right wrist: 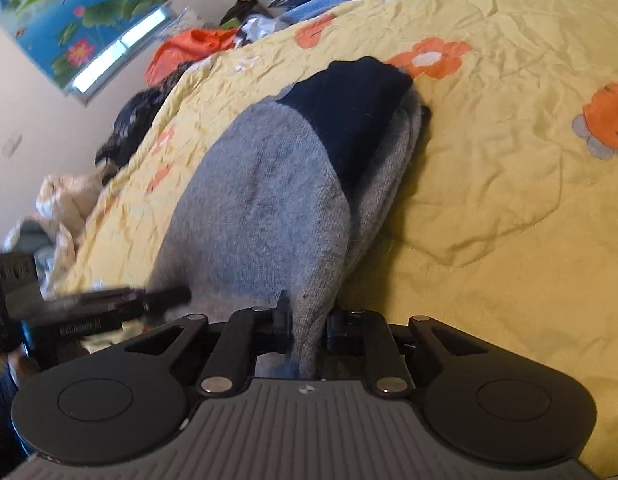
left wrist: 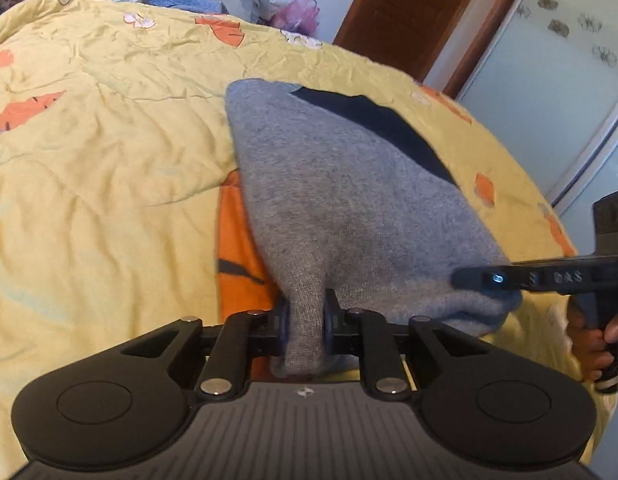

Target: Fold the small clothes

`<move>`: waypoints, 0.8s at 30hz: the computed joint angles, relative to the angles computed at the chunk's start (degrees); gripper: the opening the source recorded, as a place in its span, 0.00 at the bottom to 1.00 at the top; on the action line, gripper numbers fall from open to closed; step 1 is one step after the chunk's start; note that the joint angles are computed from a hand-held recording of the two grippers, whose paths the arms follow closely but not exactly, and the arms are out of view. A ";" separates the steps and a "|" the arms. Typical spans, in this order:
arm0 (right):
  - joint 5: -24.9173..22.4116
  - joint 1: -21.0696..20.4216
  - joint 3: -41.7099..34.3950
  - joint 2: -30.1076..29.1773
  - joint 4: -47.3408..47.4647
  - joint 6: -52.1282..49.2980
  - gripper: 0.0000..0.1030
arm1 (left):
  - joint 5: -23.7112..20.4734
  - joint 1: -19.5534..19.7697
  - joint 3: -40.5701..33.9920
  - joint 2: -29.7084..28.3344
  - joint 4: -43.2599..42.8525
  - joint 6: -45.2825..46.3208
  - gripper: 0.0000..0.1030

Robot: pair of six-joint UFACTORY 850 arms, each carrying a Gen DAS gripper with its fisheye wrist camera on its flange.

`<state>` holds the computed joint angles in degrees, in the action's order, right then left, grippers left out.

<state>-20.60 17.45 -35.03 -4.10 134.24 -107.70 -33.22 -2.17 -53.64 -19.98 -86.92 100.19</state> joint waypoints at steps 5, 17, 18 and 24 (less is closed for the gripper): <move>-2.86 -0.72 2.10 1.33 1.18 -1.29 0.30 | -2.06 1.65 -1.60 -0.55 5.13 -2.59 0.20; -10.47 -8.98 -9.20 -11.51 9.76 5.99 0.82 | -3.03 -1.26 -17.42 -11.97 -1.55 -19.32 0.96; -12.20 -8.92 -9.94 -12.71 10.55 5.34 0.81 | -2.20 -2.02 -19.62 -13.50 1.09 -22.37 0.94; -5.07 -5.96 -10.32 -10.93 16.69 -8.35 0.25 | 3.50 -5.32 -20.28 -13.12 0.91 -12.58 0.32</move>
<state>-25.67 11.49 -45.34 -15.03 150.94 -116.05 -29.72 -7.49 -73.92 -33.10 -86.01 87.61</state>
